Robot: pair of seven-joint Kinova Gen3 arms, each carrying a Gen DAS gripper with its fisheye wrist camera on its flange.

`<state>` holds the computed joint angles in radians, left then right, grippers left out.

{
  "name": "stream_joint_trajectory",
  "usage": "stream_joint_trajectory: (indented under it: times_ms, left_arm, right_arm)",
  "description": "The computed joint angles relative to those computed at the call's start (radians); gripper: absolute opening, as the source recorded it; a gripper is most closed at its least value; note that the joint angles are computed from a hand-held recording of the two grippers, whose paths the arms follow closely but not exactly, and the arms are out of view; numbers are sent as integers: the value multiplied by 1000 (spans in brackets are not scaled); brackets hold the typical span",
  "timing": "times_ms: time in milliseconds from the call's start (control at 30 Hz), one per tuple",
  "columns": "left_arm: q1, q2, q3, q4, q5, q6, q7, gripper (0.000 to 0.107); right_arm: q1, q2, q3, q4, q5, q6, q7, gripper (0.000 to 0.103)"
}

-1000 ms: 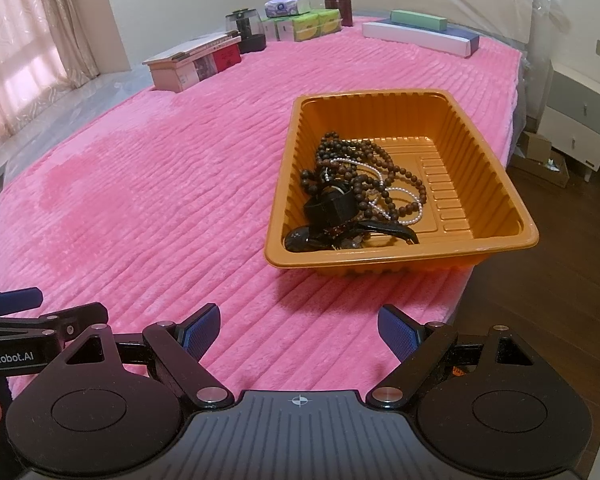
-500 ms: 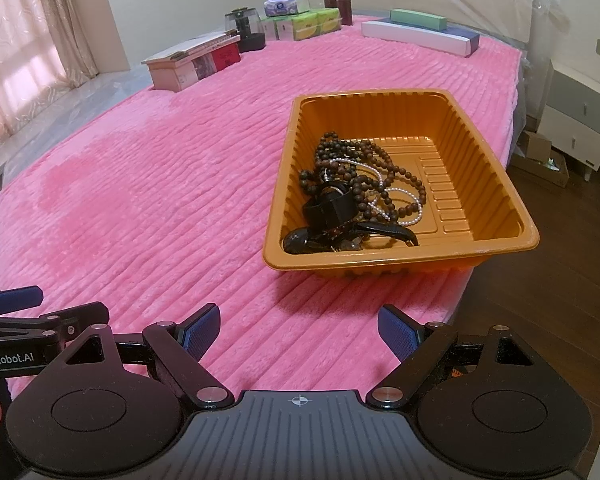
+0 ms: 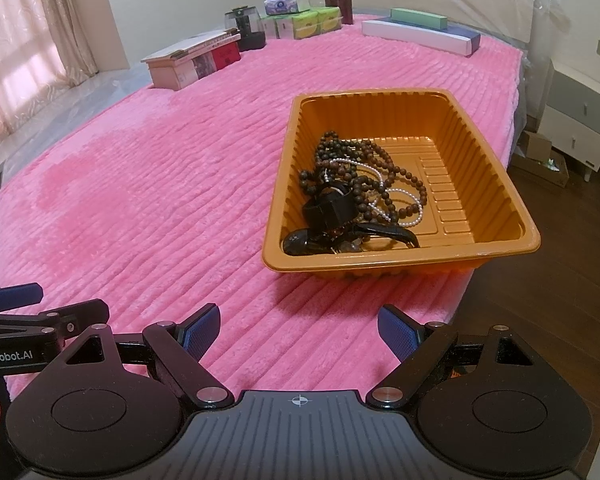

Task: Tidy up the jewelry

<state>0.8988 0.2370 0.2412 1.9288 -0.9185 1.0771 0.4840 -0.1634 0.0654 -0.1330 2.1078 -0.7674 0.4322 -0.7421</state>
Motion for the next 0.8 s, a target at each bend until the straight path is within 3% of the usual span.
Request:
stream_joint_trajectory:
  times_ms: [533,800]
  left_arm:
    - [-2,-1,0,1,-3,-2,1,103]
    - [12,-2,2,26,-50,5,73,103]
  right_arm:
    - [1,7,-4,-2,1,-3,1,86]
    - [7,5,-8,8,-17,-7,20,86]
